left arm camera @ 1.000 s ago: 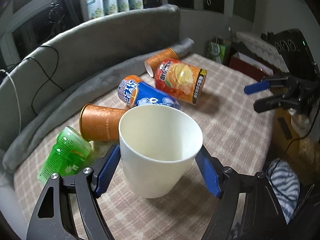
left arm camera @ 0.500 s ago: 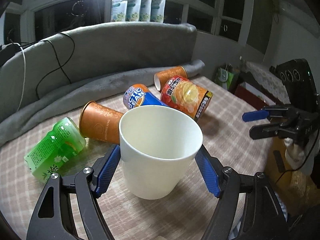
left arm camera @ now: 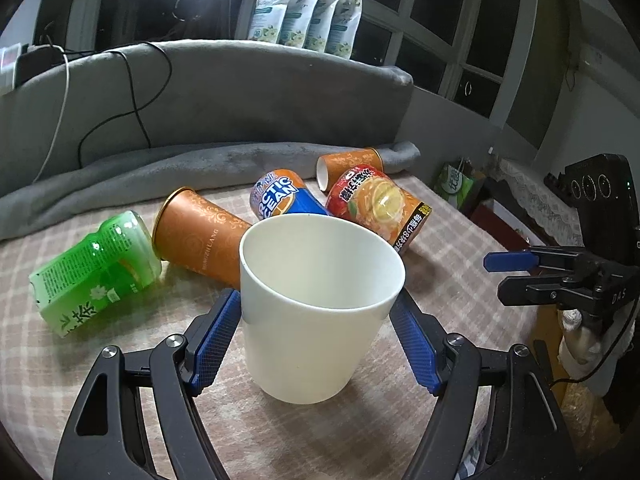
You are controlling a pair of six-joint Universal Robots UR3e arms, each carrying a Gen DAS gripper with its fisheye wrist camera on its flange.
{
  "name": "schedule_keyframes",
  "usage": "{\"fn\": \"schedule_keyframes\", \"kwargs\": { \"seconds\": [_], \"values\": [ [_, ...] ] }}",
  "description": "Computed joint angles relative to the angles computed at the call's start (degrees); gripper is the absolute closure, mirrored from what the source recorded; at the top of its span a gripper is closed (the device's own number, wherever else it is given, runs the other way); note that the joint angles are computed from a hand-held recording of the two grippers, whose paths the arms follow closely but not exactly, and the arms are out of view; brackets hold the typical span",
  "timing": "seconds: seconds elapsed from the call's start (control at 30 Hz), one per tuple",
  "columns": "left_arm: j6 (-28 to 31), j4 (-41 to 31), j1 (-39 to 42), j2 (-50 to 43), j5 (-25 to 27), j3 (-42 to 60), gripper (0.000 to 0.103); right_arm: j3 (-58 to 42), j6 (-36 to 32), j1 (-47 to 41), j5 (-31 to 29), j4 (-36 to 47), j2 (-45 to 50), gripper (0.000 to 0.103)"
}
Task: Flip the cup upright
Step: 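Rotate the white cup upright with the left gripper and lower it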
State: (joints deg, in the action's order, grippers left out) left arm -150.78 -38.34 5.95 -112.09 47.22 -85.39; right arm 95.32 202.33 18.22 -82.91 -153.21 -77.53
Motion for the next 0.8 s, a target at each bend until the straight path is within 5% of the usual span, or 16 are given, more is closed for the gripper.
{"fn": "schedule_keyframes", "kwargs": {
  "seconds": [0.8],
  "values": [
    [4.6,-2.0,3.3,4.9,1.5,-6.0,0.022,-5.7,-0.3,3.7,-2.4,0.1,3.4,0.016]
  ]
}}
